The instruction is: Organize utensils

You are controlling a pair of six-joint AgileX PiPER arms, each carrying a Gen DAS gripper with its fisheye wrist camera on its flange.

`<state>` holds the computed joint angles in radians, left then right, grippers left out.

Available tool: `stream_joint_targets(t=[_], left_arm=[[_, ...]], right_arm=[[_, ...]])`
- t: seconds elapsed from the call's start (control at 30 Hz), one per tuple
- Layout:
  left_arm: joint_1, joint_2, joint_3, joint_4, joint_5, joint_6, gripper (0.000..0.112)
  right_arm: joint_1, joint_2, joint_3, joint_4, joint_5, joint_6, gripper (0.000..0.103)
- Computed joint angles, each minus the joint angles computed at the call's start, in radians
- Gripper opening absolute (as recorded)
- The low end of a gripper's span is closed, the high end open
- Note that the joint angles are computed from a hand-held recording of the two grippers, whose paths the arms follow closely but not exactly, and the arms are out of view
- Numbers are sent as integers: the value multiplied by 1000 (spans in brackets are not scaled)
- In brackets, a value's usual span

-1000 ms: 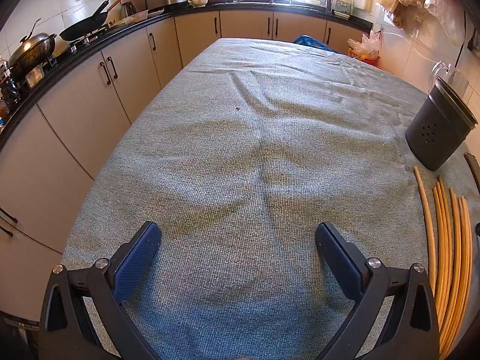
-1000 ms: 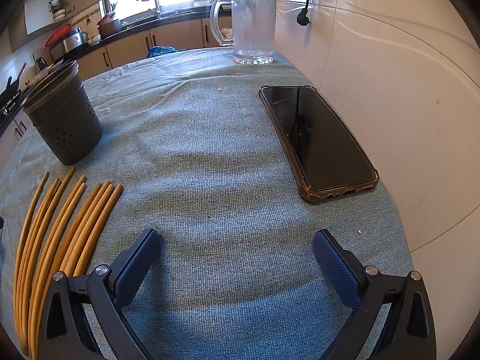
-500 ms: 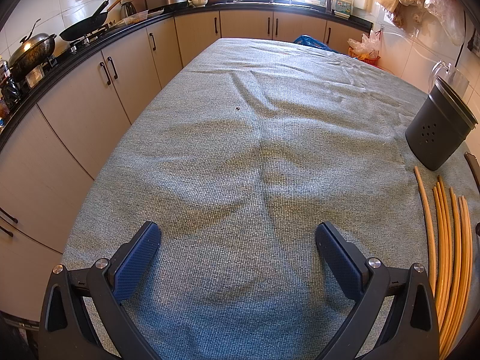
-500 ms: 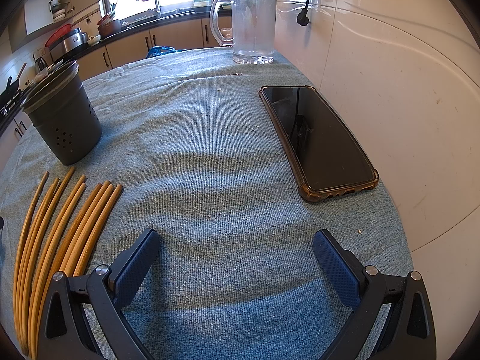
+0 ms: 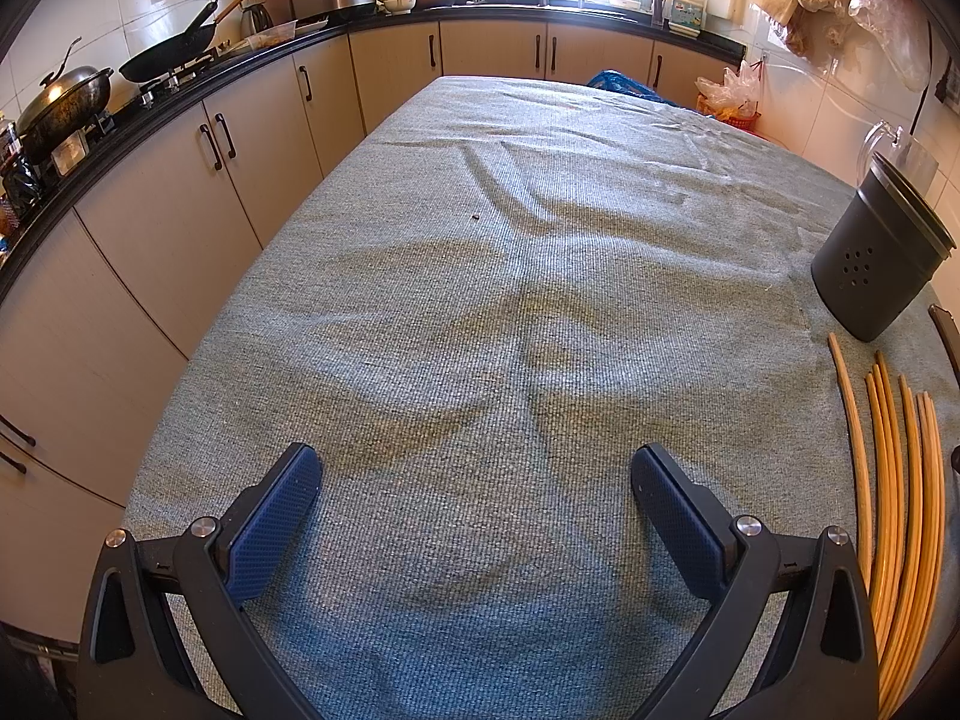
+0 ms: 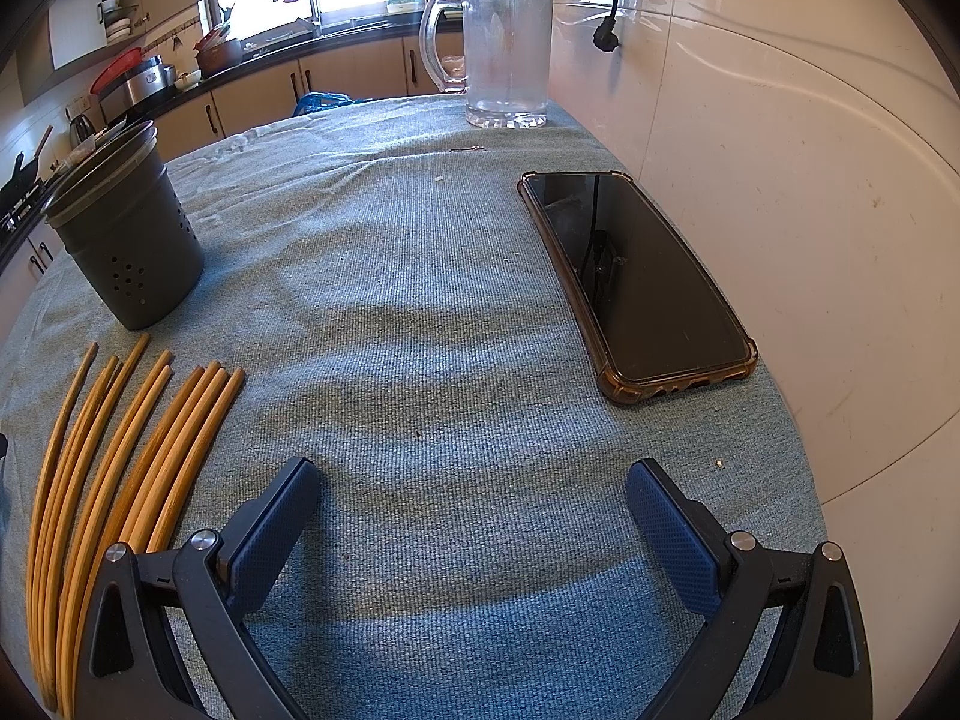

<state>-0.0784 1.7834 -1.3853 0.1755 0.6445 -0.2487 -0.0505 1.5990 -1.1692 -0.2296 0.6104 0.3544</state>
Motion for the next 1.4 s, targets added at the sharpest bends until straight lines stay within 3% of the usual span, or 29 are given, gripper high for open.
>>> stream_joint_targets(t=[0.27, 0.4, 0.5, 0.7, 0.87, 1.1, 1.4], left_arm=[[-8, -17, 16, 11, 4, -22, 103], [-30, -134, 117, 19, -43, -35, 103], [-85, -232, 167, 136, -57, -134, 103], [-144, -389, 206, 191, -35, -224, 103], [-234, -456, 225, 292, 9, -337, 103], [-334, -544, 261, 388, 67, -419, 103], [-428, -634, 297, 511, 119, -520, 103]], right_arm=[[5, -1, -10, 14, 40, -1, 103], [16, -7, -8, 10, 60, 12, 103], [31, -28, 9, -6, 72, 46, 103], [64, -198, 143, -23, 32, 179, 101], [154, -388, 236, -171, 23, 403, 101], [324, -536, 283, -399, 66, 700, 102], [630, -652, 292, -741, 263, 1022, 102]])
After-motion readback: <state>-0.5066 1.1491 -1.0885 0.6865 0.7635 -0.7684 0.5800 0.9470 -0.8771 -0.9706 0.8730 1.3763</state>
